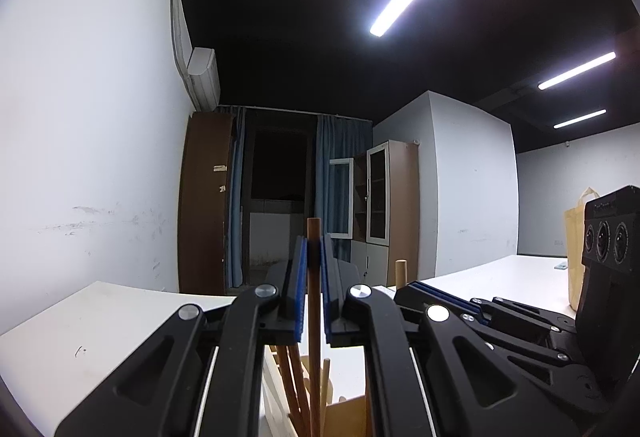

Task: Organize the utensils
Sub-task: 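Lower both held chopsticks into the cream holder from above, then open both tools to release the chopsticks into the holder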

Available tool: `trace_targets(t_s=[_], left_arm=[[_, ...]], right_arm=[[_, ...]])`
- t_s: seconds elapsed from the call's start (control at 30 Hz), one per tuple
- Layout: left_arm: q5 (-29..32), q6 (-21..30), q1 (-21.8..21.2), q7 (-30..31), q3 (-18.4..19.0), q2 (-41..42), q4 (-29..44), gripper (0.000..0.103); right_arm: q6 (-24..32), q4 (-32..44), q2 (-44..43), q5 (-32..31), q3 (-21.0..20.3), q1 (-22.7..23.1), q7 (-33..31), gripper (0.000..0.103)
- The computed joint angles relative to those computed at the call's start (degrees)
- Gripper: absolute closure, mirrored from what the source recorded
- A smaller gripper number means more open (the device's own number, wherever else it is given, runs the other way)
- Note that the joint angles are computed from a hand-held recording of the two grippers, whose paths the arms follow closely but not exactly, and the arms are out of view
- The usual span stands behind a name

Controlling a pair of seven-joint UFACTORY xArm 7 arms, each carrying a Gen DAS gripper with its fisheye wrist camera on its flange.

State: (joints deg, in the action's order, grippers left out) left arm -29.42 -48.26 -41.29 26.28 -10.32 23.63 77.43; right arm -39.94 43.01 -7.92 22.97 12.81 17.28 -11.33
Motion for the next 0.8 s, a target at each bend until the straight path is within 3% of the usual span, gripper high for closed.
trace_targets(t_s=[0.4, 0.5, 0.73, 0.8], left_arm=[[-0.11, 1.27, 1.06, -0.72, -0.08, -2.83, -3.08, 0.096], [0.44, 1.18, 2.02, -2.61, -0.36, -3.98, -4.86, 0.083], [0.03, 1.94, 2.89, -4.35, -0.62, -5.99, -7.03, 0.083], [-2.77, 2.32, 2.03, -2.48, -0.55, -6.75, -7.32, 0.077]], right_arm=[[2.24, -1.18, -2.44, 0.22, 0.49, -1.43, 0.72, 0.087], [2.33, -1.38, -2.94, 1.29, 0.89, -1.89, 0.3, 0.084], [3.47, -2.3, -4.2, 4.13, 2.05, -2.7, -1.39, 0.075], [3.84, -2.62, -4.81, 7.06, 3.46, -3.23, -3.04, 0.074]])
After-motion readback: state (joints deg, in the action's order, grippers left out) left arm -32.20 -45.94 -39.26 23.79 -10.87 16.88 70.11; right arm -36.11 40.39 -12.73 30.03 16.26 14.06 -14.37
